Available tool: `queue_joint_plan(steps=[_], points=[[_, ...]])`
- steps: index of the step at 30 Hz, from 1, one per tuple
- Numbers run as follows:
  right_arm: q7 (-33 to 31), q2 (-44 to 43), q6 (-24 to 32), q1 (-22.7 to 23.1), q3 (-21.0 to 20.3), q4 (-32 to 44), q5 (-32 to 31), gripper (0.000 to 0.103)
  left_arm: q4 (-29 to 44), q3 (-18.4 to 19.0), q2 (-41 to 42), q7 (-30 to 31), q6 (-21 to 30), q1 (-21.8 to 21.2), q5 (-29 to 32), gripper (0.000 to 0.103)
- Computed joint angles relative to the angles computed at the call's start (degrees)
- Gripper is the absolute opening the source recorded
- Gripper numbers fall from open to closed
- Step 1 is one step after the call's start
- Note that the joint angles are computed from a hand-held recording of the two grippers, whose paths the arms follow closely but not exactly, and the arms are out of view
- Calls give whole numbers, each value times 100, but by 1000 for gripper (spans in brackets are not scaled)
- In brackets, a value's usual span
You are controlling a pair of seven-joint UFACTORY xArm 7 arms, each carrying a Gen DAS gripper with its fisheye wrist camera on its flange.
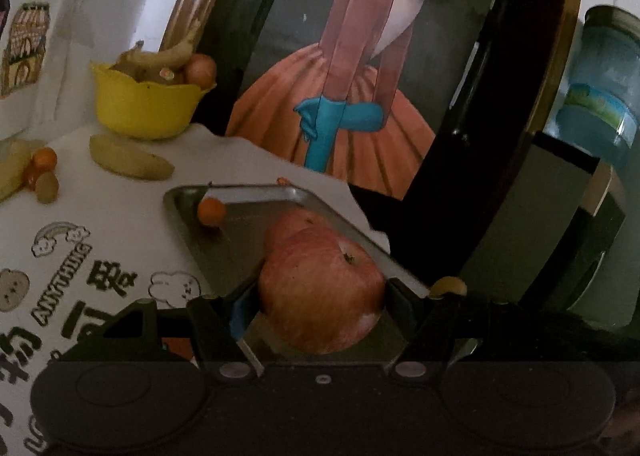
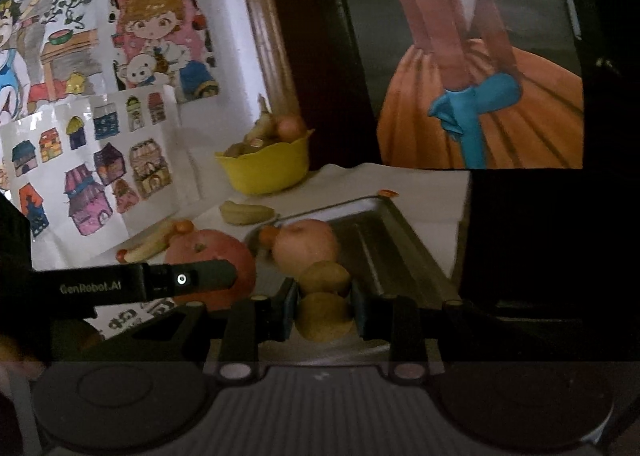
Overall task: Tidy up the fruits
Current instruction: 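Carry the apple with the left tool into the tray and release while the right tool carries the kiwis, then lower the kiwis into the tray with the right tool and open it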
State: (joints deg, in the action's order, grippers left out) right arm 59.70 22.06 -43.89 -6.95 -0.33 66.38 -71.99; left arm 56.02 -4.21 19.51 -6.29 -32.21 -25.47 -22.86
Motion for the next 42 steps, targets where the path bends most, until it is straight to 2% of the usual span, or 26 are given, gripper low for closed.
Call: queue_joint_plan(steps=[11, 17, 21, 42], points=[[139, 269, -87, -64, 12, 94, 8, 33, 26, 70, 109, 153, 7, -79, -173, 70], [22, 291, 9, 11, 34, 101, 78, 33, 30, 53, 121, 115, 44, -31, -118, 70], [-28, 306, 80, 33, 62, 89, 96, 33, 108, 154, 140, 264, 171, -156, -290, 70], [92, 353, 381, 113, 130, 187, -61, 33, 124, 125, 174, 143, 207, -77, -101, 70]])
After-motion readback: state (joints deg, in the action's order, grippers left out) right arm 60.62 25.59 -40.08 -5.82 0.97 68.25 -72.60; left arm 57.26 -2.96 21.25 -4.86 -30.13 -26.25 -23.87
